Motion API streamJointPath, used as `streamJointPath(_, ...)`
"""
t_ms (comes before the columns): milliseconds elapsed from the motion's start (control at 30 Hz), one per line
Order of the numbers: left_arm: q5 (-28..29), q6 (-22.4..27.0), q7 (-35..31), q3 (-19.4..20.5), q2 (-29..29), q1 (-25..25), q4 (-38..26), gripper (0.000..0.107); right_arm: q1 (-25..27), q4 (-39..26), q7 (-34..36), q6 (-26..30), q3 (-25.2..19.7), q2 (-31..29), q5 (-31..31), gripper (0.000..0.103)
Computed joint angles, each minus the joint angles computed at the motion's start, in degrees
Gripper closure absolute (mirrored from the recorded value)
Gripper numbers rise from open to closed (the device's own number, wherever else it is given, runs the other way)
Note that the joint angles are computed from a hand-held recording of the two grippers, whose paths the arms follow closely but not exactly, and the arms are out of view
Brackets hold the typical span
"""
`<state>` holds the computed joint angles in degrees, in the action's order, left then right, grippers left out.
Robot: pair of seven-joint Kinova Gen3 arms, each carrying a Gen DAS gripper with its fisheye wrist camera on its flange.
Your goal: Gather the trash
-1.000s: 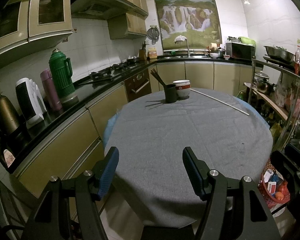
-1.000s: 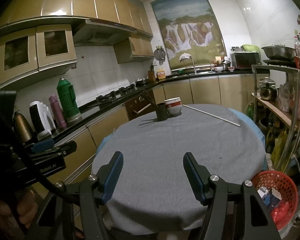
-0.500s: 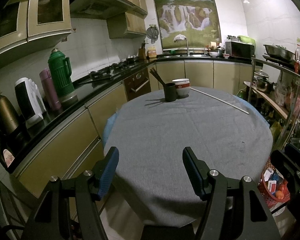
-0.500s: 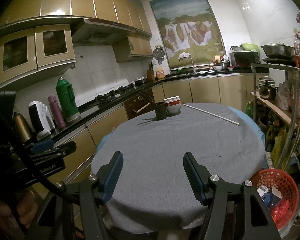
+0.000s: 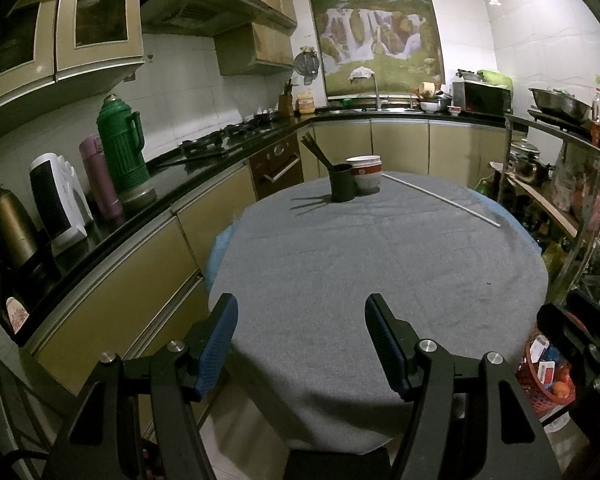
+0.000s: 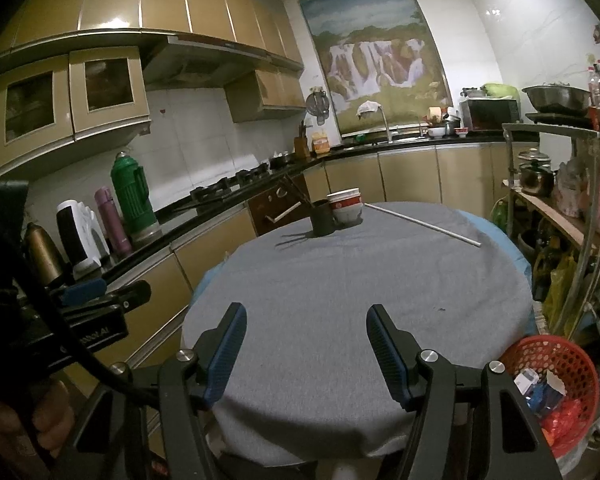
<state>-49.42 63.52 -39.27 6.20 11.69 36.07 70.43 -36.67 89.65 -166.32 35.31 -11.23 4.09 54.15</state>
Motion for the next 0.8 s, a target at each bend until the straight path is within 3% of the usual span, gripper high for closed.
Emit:
streamJointPath(367, 1.5, 2.0, -1.7, -1.5, 4.0, 0.1, -5.0, 0.041, 1.7, -1.4, 3.5, -2.6, 2.2, 1.9, -4.4, 0.037)
streamJointPath(800, 11.9, 2.2, -13.4, -6.3, 15.5, -1.8, -19.7, 0.041, 7.1, -10.8, 22.2, -4.3, 7.7, 11.4, -22.7, 0.037)
